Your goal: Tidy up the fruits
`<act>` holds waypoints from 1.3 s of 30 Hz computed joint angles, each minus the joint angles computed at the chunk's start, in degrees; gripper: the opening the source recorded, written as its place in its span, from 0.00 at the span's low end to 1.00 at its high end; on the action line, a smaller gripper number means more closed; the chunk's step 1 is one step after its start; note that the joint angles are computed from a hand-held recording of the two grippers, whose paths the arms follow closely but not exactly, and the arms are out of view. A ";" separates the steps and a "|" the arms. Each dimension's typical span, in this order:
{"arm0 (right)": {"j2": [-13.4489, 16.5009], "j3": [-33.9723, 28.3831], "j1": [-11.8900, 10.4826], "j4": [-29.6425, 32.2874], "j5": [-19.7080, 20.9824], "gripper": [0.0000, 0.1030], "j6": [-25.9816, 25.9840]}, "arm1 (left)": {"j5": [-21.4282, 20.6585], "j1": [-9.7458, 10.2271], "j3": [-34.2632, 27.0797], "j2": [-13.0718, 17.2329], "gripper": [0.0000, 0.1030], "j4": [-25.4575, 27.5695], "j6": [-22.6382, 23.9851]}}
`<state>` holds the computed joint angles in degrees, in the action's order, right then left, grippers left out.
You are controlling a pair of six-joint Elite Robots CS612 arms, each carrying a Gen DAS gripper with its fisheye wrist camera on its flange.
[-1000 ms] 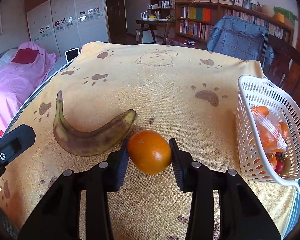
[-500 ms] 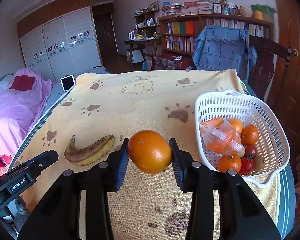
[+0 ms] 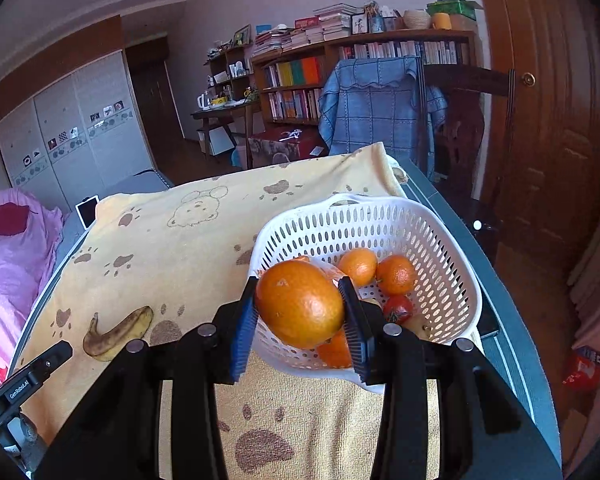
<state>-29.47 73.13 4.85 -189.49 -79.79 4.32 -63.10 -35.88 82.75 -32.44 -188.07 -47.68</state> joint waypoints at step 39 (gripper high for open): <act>0.81 6.60 2.33 -14.75 -2.78 0.49 -7.04 | -3.29 3.35 -5.48 0.02 0.62 16.19 -3.63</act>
